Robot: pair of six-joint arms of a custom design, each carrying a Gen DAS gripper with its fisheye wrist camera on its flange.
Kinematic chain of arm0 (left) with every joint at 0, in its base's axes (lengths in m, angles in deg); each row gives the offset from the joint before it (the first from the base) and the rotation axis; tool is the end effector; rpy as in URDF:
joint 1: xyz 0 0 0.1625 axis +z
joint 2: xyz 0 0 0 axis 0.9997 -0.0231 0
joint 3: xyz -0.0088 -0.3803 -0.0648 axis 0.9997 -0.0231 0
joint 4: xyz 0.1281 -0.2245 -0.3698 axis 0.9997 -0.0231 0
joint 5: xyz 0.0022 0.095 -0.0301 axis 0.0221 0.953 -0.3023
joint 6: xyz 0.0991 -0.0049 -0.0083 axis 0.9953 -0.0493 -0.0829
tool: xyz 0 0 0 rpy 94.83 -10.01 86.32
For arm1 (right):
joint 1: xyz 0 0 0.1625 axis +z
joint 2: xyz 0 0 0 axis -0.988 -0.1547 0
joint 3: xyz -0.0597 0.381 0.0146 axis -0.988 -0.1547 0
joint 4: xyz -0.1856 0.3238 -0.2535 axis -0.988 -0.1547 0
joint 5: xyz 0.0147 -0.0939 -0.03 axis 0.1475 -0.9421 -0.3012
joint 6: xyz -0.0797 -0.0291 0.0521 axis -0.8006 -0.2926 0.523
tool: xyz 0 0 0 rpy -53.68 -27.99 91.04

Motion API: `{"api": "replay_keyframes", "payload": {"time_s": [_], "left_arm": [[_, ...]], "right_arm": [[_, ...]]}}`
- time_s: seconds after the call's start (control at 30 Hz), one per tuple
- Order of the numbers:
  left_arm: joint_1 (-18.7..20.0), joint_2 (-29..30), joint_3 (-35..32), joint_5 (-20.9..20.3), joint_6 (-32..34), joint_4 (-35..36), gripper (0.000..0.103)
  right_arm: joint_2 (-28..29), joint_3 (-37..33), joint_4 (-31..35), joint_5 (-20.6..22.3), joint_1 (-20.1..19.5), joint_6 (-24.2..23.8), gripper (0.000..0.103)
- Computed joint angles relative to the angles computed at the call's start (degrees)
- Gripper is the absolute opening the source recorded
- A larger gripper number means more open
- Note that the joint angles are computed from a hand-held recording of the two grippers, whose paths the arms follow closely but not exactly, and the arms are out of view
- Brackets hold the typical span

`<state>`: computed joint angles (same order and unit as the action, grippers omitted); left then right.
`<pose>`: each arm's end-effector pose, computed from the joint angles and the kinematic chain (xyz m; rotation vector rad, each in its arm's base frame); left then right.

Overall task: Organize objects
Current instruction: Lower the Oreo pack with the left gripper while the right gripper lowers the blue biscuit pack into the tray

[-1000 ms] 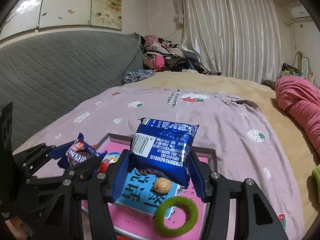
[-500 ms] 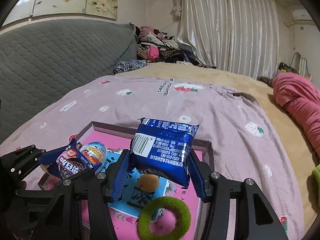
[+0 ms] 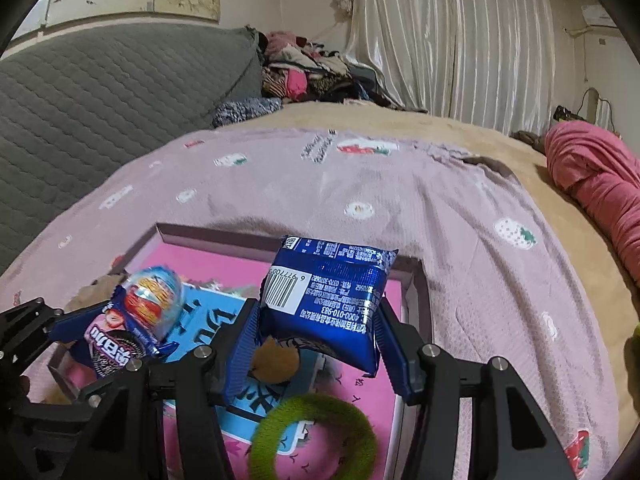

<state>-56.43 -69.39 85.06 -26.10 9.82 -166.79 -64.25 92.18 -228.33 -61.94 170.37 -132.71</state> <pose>-0.2165 -0.4040 0.0252 0.2373 2.0786 -1.0565 0.1181 -0.4848 0.1120 1.1825 -2.3765 0.7481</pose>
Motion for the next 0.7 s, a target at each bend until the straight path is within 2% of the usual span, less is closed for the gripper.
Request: {"api": "replay_keyframes", "payload": {"time_s": [0.47, 0.7], "left_arm": [[1.24, 1.02, -1.25, -1.83, -0.14, 2.5, 0.056], [2.06, 1.45, -1.64, -3.21, 0.07, 2.23, 0.057]], "right_arm": [[3.16, -2.23, 0.38, -4.03, -0.47, 1.34, 0.057], [3.17, -2.51, 1.46, -4.35, -0.61, 1.93, 0.057]]}}
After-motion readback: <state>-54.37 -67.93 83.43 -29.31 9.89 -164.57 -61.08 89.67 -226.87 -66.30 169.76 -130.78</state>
